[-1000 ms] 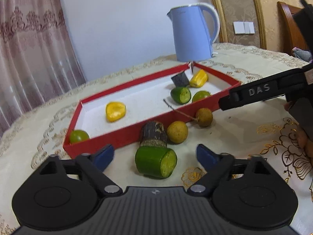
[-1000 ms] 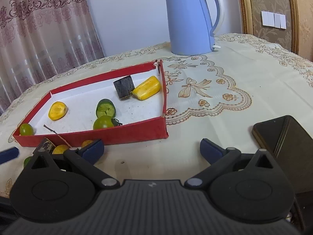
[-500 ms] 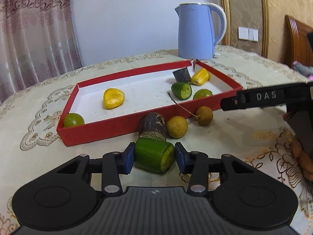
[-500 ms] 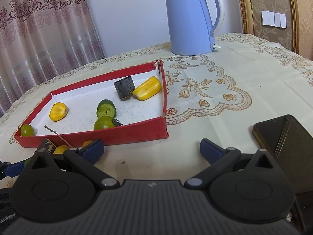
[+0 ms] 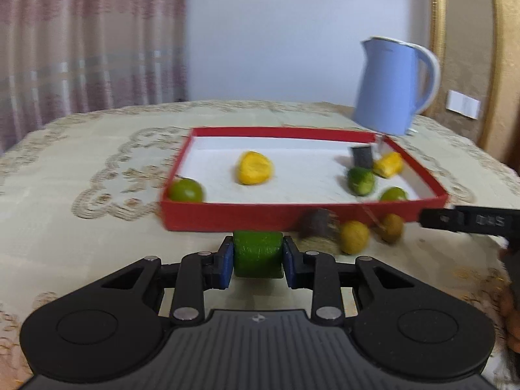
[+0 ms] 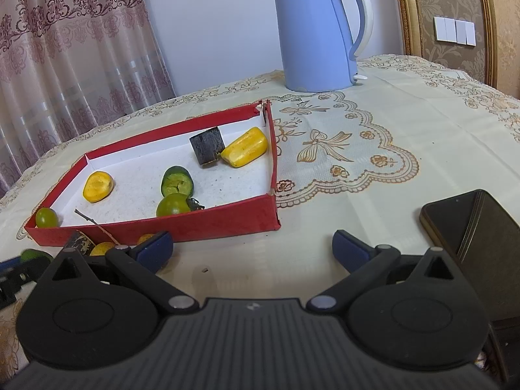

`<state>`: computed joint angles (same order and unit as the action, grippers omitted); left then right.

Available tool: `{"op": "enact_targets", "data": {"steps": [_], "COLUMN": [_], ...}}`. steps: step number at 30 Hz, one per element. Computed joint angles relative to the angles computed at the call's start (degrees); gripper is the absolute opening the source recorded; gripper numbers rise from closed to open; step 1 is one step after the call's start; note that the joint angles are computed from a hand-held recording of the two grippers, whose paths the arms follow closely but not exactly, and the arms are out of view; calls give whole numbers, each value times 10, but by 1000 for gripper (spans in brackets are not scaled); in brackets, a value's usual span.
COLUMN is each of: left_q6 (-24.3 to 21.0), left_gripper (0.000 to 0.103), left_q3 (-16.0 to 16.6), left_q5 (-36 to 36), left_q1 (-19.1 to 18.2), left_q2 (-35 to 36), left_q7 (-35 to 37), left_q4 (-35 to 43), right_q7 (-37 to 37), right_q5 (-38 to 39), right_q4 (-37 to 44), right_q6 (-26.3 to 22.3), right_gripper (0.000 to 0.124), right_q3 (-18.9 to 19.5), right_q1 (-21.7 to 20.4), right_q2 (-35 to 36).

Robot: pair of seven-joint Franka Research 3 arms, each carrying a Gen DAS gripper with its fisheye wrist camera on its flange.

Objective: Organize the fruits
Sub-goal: 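Close the left tool on the green cucumber piece, then lift the cucumber piece with the left tool while the right tool grasps a round brown fruit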

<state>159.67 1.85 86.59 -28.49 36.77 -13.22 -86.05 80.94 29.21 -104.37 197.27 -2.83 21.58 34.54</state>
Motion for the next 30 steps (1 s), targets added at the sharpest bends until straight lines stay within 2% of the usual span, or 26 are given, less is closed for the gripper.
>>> {"op": "enact_targets", "data": {"steps": [5, 9, 12, 16, 17, 19, 21, 25, 26, 30], "left_q6": [-33, -52, -119, -124, -122, -120, -120, -119, -119, -118], "left_gripper": [30, 29, 29, 29, 29, 29, 29, 29, 29, 30], "left_q3": [-5, 6, 10, 7, 6, 6, 6, 5, 5, 5], "left_q5": [-59, -65, -69, -68, -69, -69, -69, -69, -69, -71], "left_q1": [8, -3, -24, -22, -21, -19, -20, -19, -19, -18], "left_q2": [0, 5, 13, 14, 14, 13, 12, 12, 11, 12], "left_q7": [26, 23, 44, 48, 47, 44, 44, 44, 44, 44], "left_q4": [-4, 0, 12, 14, 13, 12, 11, 11, 11, 11], "right_q7": [3, 14, 36, 83, 88, 82, 64, 3, -14, -68], "right_q5": [-16, -41, -86, -214, -237, -247, -230, -149, -133, -96], "right_q4": [-3, -9, -18, -36, -39, -43, -43, -46, -45, -47], "right_q6": [6, 14, 26, 33, 27, 11, -3, -7, -7, -12], "right_gripper": [103, 103, 103, 103, 103, 103, 103, 103, 103, 103], "right_q3": [24, 58, 111, 223, 234, 209, 161, 20, -4, -42], "right_q1": [-23, -57, -111, -231, -244, -221, -172, -23, 3, 51], "right_q2": [-2, -3, -3, 4, 3, -7, -18, -29, -28, -27]}}
